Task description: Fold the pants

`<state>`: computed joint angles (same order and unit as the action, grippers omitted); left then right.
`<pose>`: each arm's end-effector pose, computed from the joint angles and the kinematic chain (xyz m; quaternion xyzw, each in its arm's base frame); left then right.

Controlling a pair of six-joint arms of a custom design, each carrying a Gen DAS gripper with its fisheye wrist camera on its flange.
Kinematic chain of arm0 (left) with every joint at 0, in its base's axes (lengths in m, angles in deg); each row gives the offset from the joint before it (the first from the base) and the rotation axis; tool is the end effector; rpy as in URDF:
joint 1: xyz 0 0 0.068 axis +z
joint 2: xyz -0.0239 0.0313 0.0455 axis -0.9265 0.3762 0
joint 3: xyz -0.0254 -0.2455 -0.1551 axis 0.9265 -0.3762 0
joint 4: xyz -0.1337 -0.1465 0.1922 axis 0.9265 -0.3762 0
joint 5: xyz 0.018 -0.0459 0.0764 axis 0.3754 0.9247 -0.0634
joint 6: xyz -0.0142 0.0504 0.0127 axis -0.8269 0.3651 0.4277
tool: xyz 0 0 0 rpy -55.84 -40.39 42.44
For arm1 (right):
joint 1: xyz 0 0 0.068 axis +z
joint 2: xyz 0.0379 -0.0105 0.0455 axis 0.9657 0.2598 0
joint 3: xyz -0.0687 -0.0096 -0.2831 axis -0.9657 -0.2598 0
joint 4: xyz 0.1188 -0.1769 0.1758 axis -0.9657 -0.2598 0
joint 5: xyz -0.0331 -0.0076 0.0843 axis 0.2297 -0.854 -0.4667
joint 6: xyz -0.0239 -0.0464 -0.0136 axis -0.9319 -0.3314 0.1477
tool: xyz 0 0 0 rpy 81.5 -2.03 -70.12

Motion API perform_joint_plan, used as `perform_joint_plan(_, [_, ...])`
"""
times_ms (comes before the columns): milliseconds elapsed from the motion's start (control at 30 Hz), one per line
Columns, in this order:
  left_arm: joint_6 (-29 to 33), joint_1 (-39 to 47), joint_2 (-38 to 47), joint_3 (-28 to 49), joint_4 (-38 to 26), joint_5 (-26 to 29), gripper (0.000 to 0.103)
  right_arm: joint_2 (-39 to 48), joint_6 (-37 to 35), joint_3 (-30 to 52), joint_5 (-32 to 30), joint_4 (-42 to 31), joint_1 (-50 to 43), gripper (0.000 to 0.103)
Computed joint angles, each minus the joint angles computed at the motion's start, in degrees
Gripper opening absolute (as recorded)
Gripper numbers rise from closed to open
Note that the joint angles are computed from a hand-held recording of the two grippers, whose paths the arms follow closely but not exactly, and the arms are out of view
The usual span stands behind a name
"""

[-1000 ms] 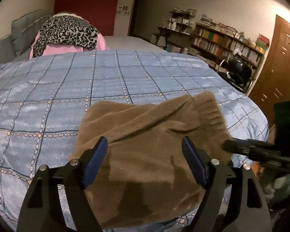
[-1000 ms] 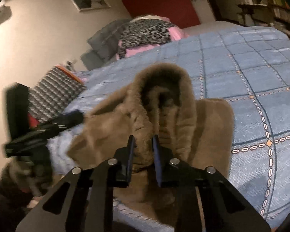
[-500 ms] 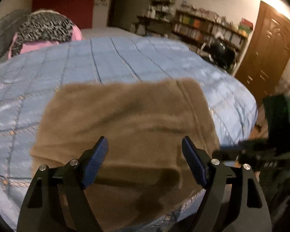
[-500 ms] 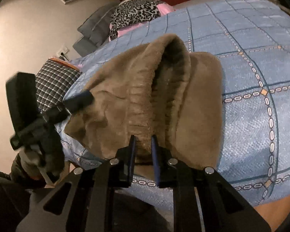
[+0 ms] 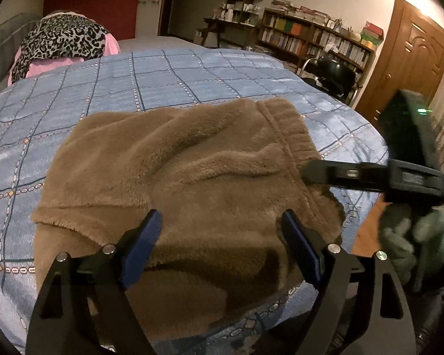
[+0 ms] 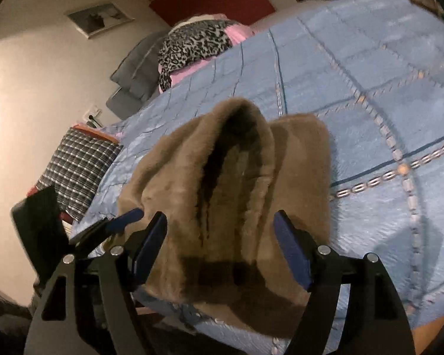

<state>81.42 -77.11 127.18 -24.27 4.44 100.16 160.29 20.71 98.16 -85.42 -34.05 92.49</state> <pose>0.3377 -0.0758 0.2265 0.3937 0.8365 -0.2427 0.2940 0.2594 0.0852 0.2256 0.2335 0.8509 0.2959 0.3659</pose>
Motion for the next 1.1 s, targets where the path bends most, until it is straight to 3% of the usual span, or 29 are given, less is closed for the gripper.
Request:
perform_joint_plan(67, [0.48,0.29,-0.30,-0.51,-0.21,0.32,0.084,2.93,0.86,0.04,-2.38,2.96,-0.74,0.075])
perform_joint_plan(300, [0.63,0.74,-0.16,-0.68,-0.44,0.60,0.084,5.77,0.24,1.93,-1.09,3.28,2.10,0.041])
perform_joint_plan(467, [-0.50,2.51,-0.30,1.88,-0.88,1.67,0.084,2.31,-2.03,3.17,0.37,1.19,2.70,0.028])
perform_joint_plan(667, [-5.16,5.36,-0.44,6.58,0.81,4.64,0.085,-7.32,-7.75,6.93,4.38,-6.40,1.88,0.026])
perform_joint_plan(833, [-4.10,4.24,1.23,7.62,-0.48,3.37,0.085,-13.63,-5.27,1.92,3.73,-10.84,-2.77,0.026])
perform_joint_plan(967, [-0.34,3.14,1.87,5.37,-1.90,0.94,0.085,-13.53,-1.22,-5.70,-0.35,-8.32,-6.11,0.026])
perform_joint_plan(1100, [3.85,2.47,0.34,-0.65,3.65,-2.99,0.085,-12.10,0.89,-10.56,-0.67,-1.59,-5.62,0.032])
